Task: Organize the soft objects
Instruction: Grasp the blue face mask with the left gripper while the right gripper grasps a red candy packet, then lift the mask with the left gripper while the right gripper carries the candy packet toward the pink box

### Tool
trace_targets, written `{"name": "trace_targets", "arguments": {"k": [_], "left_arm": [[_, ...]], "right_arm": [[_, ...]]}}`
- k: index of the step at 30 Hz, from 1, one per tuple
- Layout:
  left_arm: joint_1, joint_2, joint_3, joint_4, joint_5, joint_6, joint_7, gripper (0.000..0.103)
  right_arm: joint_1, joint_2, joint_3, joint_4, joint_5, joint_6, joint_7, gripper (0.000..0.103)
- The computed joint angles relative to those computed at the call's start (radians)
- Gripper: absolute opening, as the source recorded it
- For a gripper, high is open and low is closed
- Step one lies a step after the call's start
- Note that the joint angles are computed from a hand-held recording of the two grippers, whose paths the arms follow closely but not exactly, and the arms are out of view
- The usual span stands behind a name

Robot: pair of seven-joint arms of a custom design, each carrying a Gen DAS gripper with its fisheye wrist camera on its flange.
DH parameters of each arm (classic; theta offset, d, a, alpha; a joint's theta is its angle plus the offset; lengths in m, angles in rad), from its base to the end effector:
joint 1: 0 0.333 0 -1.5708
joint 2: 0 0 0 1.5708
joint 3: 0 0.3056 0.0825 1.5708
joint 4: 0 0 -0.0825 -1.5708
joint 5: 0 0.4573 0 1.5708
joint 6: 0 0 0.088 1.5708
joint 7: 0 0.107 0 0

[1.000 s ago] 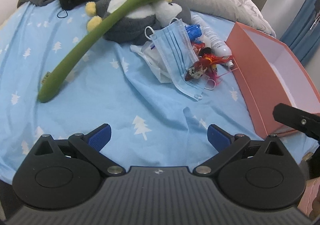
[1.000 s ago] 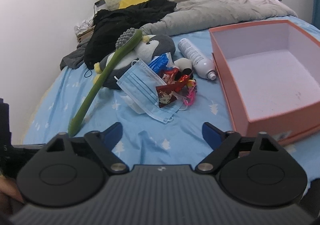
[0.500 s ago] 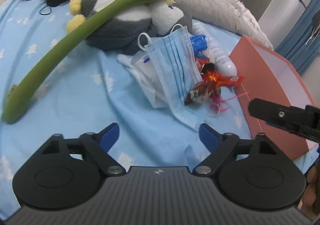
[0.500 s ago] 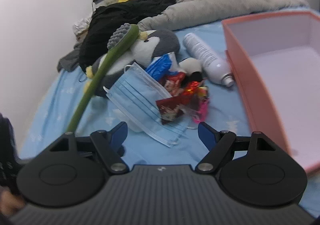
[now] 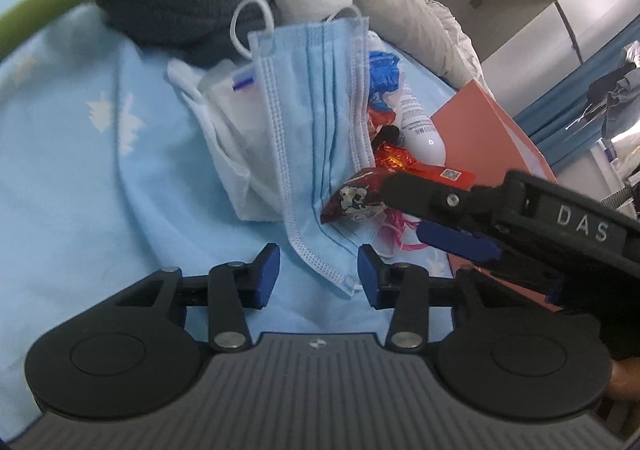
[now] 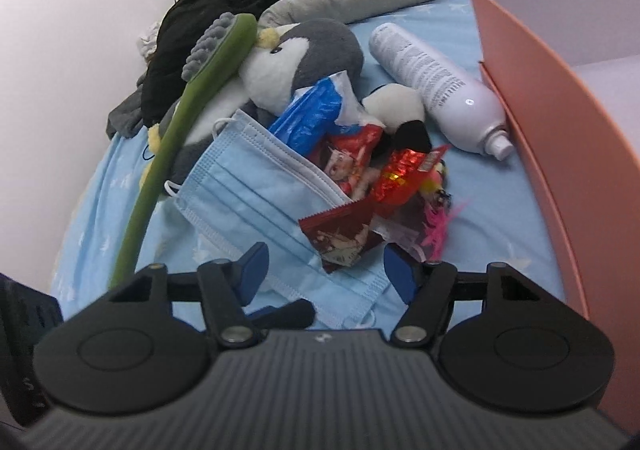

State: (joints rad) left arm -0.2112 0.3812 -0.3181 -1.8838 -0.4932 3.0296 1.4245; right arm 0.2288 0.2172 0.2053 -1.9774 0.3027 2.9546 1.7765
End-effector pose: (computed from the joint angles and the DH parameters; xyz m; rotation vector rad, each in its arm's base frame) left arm 0.6526 -0.3208 0.3420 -2.1860 1.8692 -1.2360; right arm 0.6470 0.2714 0.3963 -1.6175 1.7337 -0.1909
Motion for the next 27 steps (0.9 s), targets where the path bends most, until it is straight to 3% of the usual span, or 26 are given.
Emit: {"name": "trace_targets", "arguments": {"k": [6,10,13,16,19,27], "left_arm": [[-0.001,0.061,-0.003,0.045,0.004,0.036,-0.012,0.043],[-0.060,0.093,0.067,0.086,0.068,0.034,-0.069,0.020],[-0.003,0.117,0.006,0.103,0.051,0.043,-0.041,0.007],[0.055,0.114,-0.062,0.086,0.021,0.075,0.011,0.003],[0.125,0.111,-0.148,0.071,-0.010,0.095,0.094,0.001],[0.220,0.006,-0.269,-0.047,-0.097,0.149,0.203,0.001]], "right_arm": [[0.034,0.078,-0.038,0.079,-0.081,-0.041,0.098,0.064],[0.041,0.115,-0.051,0.117,-0.138,-0.064,0.173,0.056],[0.056,0.118,-0.071,0.121,-0.197,-0.064,0.228,0.043],[0.052,0.114,-0.069,0.119,-0.227,-0.064,0.252,0.038],[0.048,0.101,-0.064,0.106,-0.245,-0.057,0.261,0.037],[0.076,-0.004,-0.077,-0.001,-0.303,-0.020,0.328,0.037]]}}
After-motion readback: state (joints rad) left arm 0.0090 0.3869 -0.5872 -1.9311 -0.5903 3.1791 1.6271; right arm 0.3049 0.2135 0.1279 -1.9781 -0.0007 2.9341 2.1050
